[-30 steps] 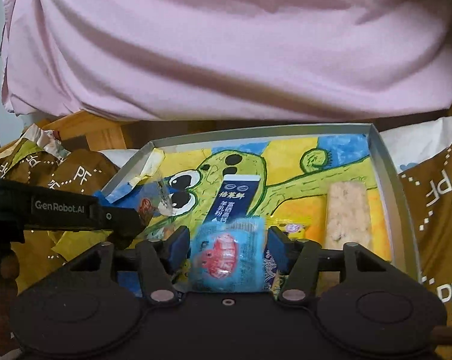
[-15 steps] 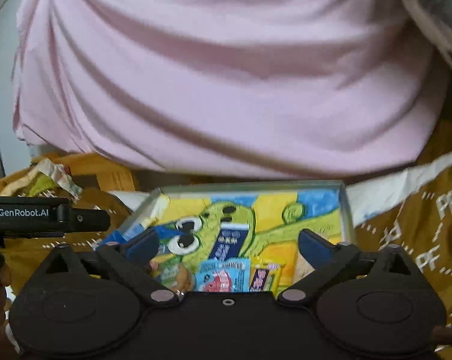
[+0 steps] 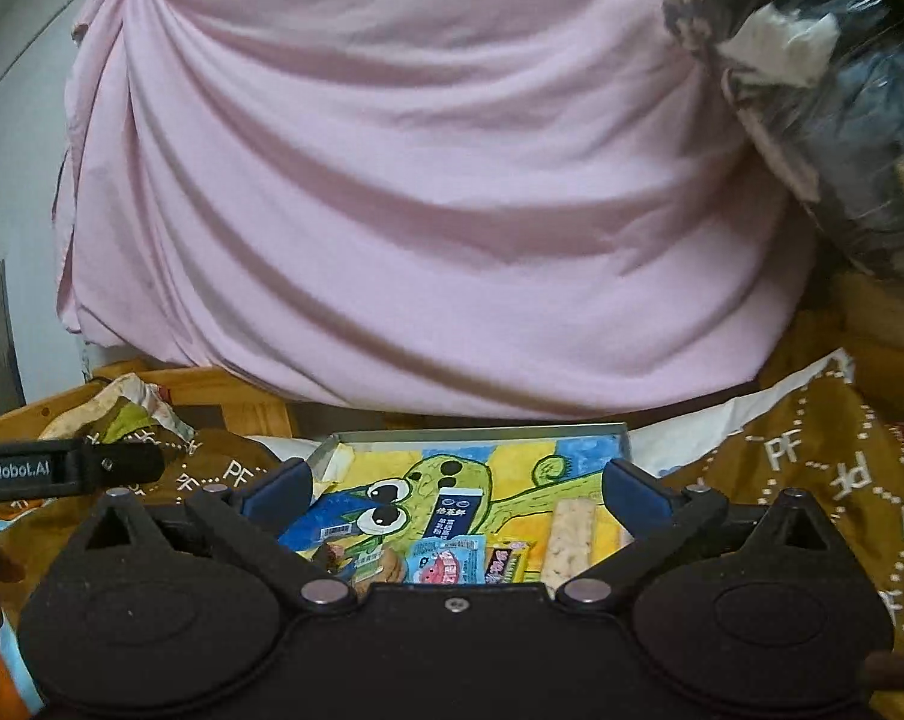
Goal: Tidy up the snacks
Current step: 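Open both tools and lift them out of the tray over the snacks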
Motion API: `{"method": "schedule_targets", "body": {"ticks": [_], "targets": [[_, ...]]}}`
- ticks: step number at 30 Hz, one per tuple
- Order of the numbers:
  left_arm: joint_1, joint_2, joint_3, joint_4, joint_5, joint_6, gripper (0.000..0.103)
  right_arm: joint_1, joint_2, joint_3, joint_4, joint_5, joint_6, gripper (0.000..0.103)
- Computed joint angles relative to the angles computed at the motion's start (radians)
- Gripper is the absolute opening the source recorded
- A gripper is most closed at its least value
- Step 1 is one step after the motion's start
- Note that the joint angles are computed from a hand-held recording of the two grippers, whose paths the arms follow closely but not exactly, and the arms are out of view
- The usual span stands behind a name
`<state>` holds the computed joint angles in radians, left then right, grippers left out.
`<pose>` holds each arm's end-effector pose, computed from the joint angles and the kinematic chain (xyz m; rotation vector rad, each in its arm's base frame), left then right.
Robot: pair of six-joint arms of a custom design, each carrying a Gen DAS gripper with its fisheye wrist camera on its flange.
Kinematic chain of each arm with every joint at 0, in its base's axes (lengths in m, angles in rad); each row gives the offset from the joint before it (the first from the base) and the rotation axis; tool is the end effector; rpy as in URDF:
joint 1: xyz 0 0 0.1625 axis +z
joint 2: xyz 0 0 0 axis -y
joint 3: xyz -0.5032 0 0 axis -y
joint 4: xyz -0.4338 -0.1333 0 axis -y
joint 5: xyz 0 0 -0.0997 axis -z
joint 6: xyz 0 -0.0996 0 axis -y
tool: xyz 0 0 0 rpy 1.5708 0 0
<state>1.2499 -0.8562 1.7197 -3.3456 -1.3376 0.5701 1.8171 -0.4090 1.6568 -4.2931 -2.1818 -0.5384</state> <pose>-0.0880 -0.7604 0.2323 0.9671 2.3651 -1.2033 0.2421 -0.6508 0.0426 0.2192 -1.9240 1.5870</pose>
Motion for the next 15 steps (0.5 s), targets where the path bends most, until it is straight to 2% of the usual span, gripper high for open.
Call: {"method": "schedule_targets", "body": {"ticks": [8, 15], "targets": [[-0.012, -0.082, 0.121, -0.074, 0.027, 0.028, 0.103, 0.046, -0.02, 0.1, -0.094, -0.027, 0.027, 0.102], [-0.01, -0.14, 0.197, -0.092, 0.043, 0.037, 0.103, 0.082, -0.016, 0.158, -0.117, -0.068, 0.047, 0.102]]}}
